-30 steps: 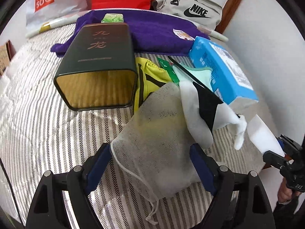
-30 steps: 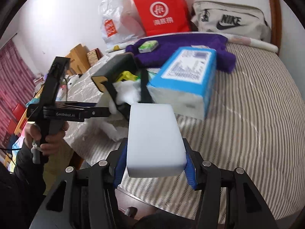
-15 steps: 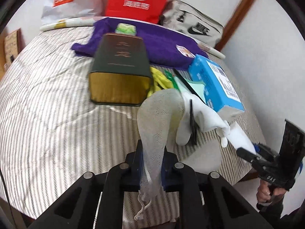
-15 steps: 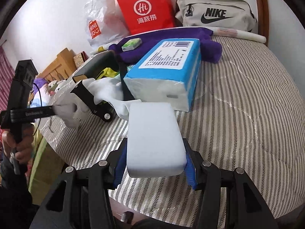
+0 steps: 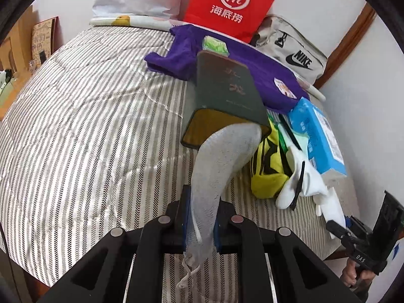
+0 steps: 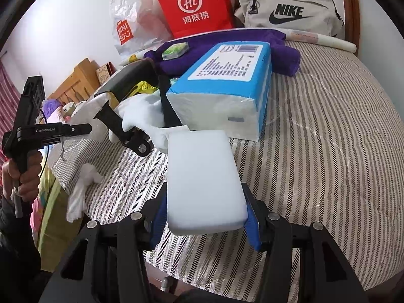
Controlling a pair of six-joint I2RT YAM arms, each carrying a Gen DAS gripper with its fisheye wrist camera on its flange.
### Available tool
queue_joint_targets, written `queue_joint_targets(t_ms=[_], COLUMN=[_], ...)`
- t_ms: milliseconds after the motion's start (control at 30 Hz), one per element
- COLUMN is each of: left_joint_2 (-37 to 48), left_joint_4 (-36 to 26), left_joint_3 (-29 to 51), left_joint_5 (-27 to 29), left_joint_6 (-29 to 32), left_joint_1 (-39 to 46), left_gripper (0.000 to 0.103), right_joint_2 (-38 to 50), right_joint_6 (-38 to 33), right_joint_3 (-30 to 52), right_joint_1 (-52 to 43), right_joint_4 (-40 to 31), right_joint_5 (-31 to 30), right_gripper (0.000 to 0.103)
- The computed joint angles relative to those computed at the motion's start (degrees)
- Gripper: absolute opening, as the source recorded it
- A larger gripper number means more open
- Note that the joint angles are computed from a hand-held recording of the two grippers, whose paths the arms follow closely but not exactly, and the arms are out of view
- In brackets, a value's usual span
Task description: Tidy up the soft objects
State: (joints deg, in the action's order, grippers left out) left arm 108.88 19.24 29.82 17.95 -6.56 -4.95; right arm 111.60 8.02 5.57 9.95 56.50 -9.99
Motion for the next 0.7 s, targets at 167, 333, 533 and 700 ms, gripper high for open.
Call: queue_joint_targets(t_ms=[167, 333, 533, 700], left_joint_2=[1.2, -2.86, -11.67, -16.12], left_joint_4=[1.63, 0.24, -0.88, -4.51], left_joint_3=[-0.57, -2.43, -5.74, -5.59], left_joint_5=[-0.3, 2.06, -0.18, -1.04], left_joint_6=[-0.32, 0.89, 1.46, 1.74], left_joint_1=[-0.41, 1.09, -0.23, -1.13], left_gripper=[0.014, 0.012, 0.01, 0.01], right_joint_2=[0.13, -2.6, -10.73, -20.12], right_joint_6=[-0.04, -0.49, -1.87, -3.69], right_joint_3=[0.72, 0.25, -0.99, -2.03], right_joint_1=[0.58, 0.65, 1.03, 0.54], right_joint_4=[-1.04, -2.64, -8.1, -14.89], right_joint_5=[0.62, 1.38, 1.71, -0.68], right_gripper=[0.052, 0.052, 0.051, 0.051])
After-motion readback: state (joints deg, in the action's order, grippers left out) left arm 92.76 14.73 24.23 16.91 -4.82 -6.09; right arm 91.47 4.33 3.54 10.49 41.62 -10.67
